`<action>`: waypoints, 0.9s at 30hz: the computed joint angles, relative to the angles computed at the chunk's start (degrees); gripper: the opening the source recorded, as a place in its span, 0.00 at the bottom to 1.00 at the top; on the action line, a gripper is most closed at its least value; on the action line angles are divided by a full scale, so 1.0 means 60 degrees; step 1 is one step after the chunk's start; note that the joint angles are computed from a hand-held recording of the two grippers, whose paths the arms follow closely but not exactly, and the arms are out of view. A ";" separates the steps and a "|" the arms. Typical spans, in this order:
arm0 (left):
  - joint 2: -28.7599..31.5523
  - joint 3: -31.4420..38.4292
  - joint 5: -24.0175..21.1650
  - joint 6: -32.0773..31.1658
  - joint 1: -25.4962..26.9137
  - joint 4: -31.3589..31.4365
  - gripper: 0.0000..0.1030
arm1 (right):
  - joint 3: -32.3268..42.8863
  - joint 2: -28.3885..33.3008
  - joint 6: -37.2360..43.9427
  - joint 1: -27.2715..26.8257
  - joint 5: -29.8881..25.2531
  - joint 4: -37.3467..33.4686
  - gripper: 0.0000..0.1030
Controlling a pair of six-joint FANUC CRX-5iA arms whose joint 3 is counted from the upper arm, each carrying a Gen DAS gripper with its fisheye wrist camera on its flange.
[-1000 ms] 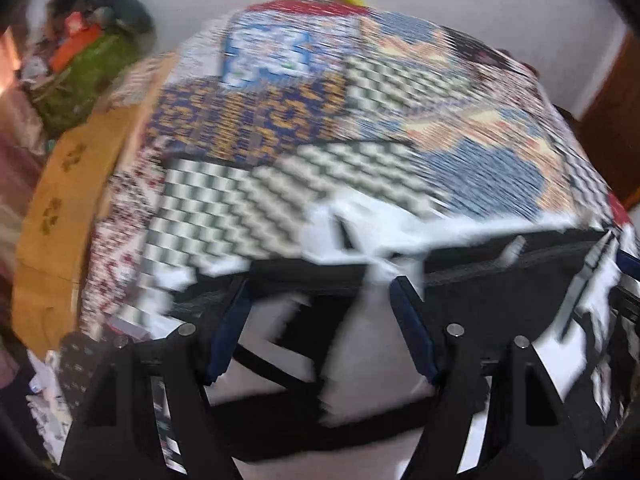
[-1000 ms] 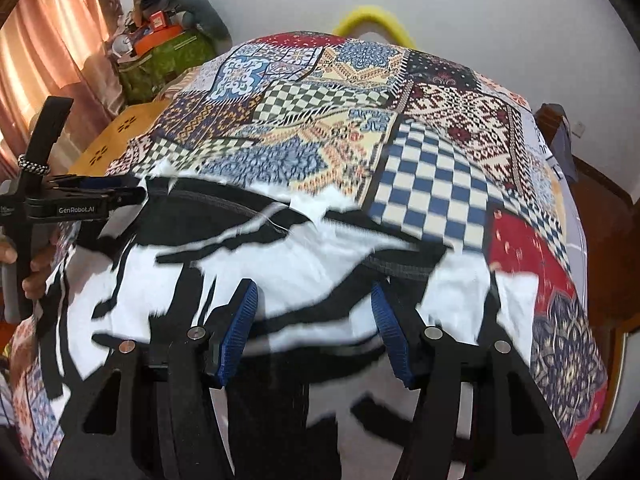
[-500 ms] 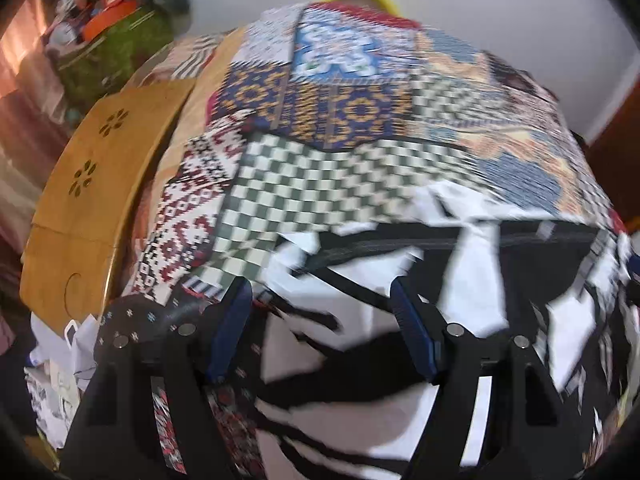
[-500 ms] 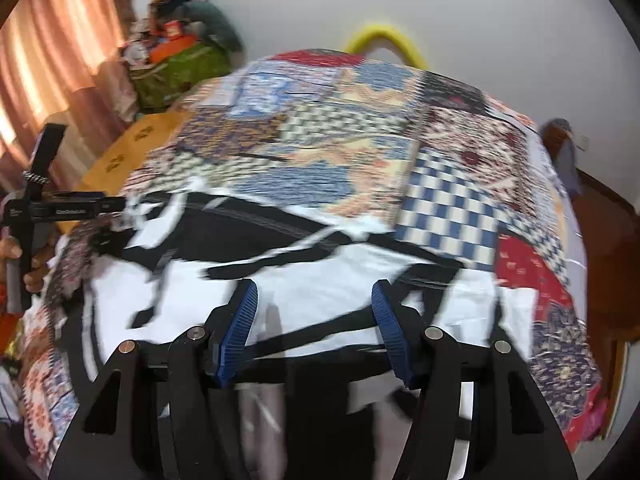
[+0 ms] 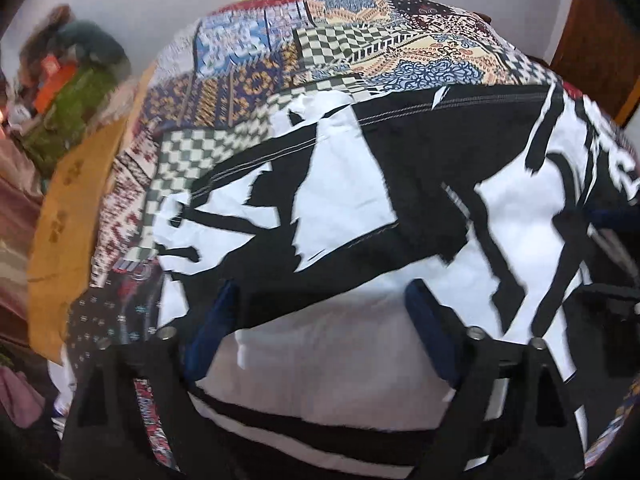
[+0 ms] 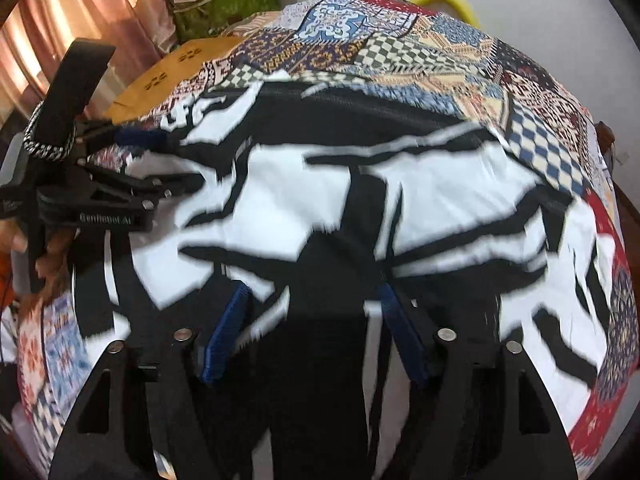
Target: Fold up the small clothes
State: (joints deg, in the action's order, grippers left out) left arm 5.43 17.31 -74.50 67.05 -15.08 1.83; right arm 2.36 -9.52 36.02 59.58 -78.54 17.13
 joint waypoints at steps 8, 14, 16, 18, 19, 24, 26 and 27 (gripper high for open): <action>-0.0753 -0.0792 0.0070 -0.0191 0.0711 -0.0022 0.88 | -0.0995 -0.0995 -0.1662 0.0949 -0.0751 0.0592 0.73; -0.1441 -0.1521 -0.0016 -0.0134 0.1506 0.0183 0.88 | -0.1565 -0.1588 -0.3057 0.1764 -0.1343 0.1101 0.74; -0.1664 -0.1704 -0.0056 -0.0001 0.1772 0.0153 0.88 | -0.1611 -0.1659 -0.3376 0.1984 -0.1625 0.1219 0.75; -0.1838 -0.1851 -0.0102 0.0062 0.2030 0.0162 0.88 | -0.1665 -0.1769 -0.3715 0.2188 -0.1817 0.1307 0.75; -0.1921 -0.1898 -0.0135 0.0090 0.2123 0.0133 0.88 | -0.1658 -0.1789 -0.3803 0.2234 -0.1888 0.1331 0.75; -0.2444 -0.2065 -0.0191 0.0150 0.2696 0.0159 0.88 | -0.1489 -0.1809 -0.4243 0.2550 -0.2284 0.1564 0.75; -0.2651 -0.2112 -0.0169 0.0128 0.2916 0.0370 0.88 | -0.1350 -0.1711 -0.4330 0.2700 -0.2337 0.1831 0.75; -0.2749 -0.2133 -0.0158 0.0139 0.3022 0.0479 0.88 | -0.1281 -0.1647 -0.4337 0.2753 -0.2320 0.1981 0.75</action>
